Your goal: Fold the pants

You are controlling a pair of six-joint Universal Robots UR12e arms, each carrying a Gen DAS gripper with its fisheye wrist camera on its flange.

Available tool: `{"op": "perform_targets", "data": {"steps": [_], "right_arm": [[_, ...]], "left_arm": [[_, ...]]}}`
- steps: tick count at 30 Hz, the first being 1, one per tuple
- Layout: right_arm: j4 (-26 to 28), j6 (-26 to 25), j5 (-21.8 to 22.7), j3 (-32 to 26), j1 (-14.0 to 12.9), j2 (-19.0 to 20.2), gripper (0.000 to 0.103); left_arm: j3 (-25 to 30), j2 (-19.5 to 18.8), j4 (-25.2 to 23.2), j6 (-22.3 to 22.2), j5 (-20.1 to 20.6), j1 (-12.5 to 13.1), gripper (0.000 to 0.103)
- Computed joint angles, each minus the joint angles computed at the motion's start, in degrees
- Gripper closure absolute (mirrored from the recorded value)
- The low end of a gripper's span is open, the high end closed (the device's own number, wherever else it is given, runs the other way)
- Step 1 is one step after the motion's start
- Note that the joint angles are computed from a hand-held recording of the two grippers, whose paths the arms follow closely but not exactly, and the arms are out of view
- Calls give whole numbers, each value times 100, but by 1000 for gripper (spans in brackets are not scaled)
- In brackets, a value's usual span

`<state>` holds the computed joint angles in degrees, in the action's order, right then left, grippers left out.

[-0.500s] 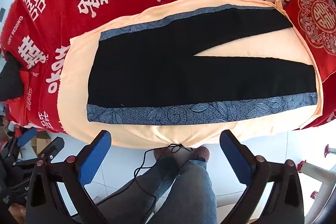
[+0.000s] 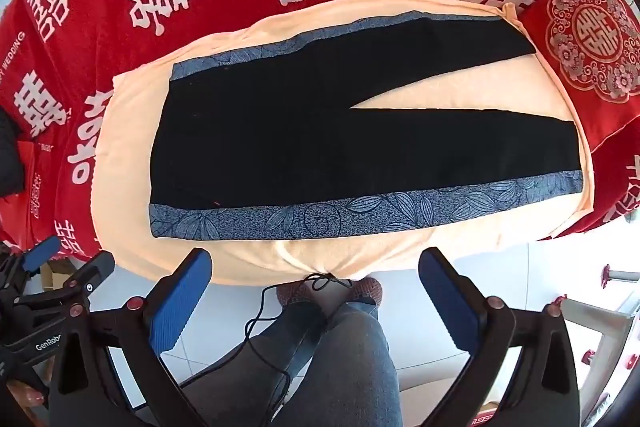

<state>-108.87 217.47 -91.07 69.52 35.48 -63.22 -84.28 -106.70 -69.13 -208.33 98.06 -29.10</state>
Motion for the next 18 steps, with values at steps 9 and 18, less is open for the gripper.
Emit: {"op": "perform_targets", "data": {"steps": [9, 18], "right_arm": [[184, 3, -91, -153, 17, 78, 0], [231, -119, -151, -238, 37, 120, 0]], "left_arm": [[117, -56, -88, 4, 50, 28, 0], [120, -45, -13, 36, 107, 25, 0]]}}
